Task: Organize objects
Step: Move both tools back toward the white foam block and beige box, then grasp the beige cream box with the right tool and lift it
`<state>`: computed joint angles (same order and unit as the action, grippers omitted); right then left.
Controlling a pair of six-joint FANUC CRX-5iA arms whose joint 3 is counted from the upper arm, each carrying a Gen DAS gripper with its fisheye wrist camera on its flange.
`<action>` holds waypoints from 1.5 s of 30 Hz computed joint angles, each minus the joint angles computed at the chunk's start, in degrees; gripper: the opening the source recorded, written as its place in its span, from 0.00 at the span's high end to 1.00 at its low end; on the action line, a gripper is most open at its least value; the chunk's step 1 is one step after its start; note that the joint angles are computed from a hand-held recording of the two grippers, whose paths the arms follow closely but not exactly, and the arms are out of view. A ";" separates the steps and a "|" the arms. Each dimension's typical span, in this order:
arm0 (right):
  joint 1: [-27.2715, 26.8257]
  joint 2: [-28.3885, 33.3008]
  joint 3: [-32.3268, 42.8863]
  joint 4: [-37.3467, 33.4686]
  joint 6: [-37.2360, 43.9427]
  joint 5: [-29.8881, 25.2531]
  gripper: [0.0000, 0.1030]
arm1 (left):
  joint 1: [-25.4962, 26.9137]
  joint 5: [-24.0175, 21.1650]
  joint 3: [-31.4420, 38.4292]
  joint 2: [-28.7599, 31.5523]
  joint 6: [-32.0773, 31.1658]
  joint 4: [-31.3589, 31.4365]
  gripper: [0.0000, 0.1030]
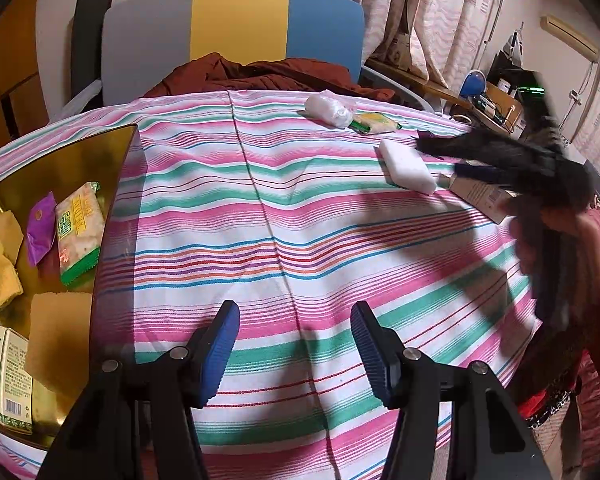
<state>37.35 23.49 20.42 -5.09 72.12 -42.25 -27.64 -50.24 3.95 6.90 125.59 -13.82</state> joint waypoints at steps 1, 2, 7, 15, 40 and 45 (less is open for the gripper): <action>0.03 -2.41 -3.50 1.87 -1.93 3.23 0.03 | 0.09 0.06 -0.03 0.06 -0.02 0.24 0.43; 0.10 -4.23 -6.46 5.10 -4.99 6.06 0.03 | 0.20 0.17 -0.08 0.13 -0.10 0.58 0.43; -1.51 -8.30 -14.42 21.80 -18.41 10.92 0.01 | 0.30 0.71 0.41 0.90 -1.25 1.97 0.43; -4.67 -1.22 -3.79 17.80 -3.28 -6.99 0.02 | 0.04 -0.26 3.24 3.22 -3.69 2.95 0.43; -2.81 -1.24 -16.61 40.83 -45.78 5.68 0.49 | -1.48 -7.13 30.27 23.38 -13.30 5.95 0.36; -3.07 -0.67 -16.78 42.19 -47.77 5.83 0.49 | -1.49 -9.72 39.50 29.97 -12.89 6.26 0.36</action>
